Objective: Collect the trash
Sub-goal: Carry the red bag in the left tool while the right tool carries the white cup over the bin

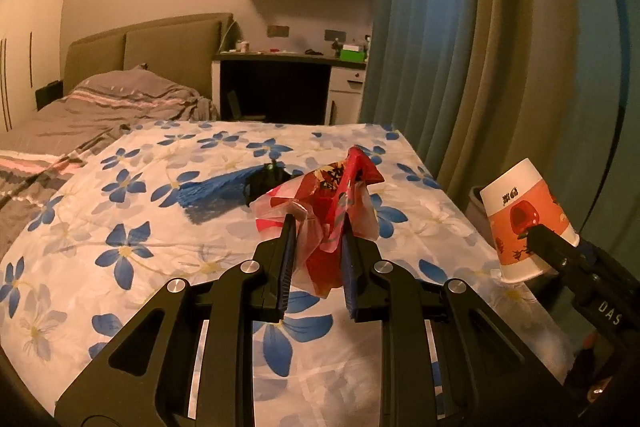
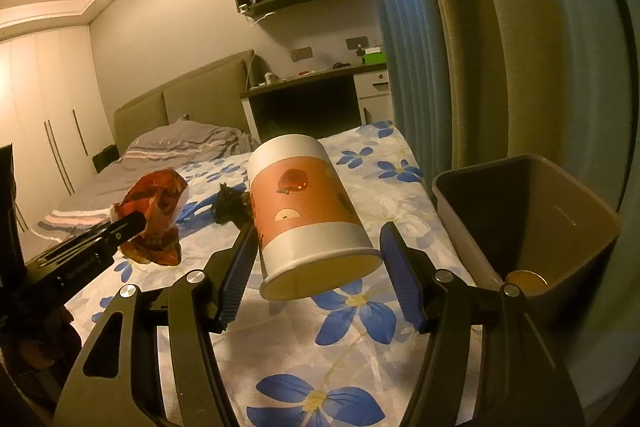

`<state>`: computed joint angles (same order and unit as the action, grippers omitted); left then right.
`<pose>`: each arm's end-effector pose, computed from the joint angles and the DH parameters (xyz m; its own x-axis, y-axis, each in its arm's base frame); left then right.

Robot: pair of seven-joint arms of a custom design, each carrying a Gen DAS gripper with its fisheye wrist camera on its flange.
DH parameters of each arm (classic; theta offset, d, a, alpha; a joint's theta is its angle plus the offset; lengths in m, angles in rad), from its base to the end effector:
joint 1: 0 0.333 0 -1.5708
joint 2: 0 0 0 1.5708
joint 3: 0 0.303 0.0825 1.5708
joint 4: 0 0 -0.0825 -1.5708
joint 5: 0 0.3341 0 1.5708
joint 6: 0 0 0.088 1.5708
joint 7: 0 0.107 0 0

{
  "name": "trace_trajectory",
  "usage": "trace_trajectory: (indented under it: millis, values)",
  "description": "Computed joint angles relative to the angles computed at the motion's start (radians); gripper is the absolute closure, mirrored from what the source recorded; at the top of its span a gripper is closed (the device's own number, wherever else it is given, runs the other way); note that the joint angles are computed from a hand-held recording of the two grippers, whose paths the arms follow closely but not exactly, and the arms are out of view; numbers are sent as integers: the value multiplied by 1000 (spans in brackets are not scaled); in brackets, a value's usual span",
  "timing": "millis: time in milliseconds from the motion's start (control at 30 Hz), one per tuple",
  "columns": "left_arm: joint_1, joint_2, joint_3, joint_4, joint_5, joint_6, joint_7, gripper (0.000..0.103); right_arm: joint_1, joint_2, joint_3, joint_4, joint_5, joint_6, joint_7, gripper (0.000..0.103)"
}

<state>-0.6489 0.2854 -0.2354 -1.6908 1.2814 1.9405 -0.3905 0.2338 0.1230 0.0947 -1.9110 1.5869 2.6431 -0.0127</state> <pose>0.4460 -0.4173 0.4791 0.4662 -0.8786 0.1038 -0.3500 -0.2909 -0.8904 0.5546 0.1591 0.4869 0.6864 -0.6916 -0.2248 -0.4224 -0.1274 -0.8974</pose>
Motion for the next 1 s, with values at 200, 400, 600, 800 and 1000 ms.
trace_trajectory:
  millis: [200, 400, 600, 800, 1000]
  values:
    - [-1, 23, 7, 28, 1, 14, 22, 83, -9, 2, -5, 2, 9, -5, -1, 41]
    - [-3, 45, 21, 54, 1, 37, 46, 83, -13, -6, -8, -8, 17, -2, 1, 41]
    - [-6, 70, 35, 86, 0, 58, 71, 83, -19, 1, -12, -1, 19, 2, 10, 41]
    - [-10, 96, 51, 117, -4, 78, 98, 83, -22, -1, -12, -5, 28, 18, 13, 41]
    - [-20, 132, 70, 165, -5, 98, 132, 83, -26, 5, -15, 1, 29, 26, 21, 42]
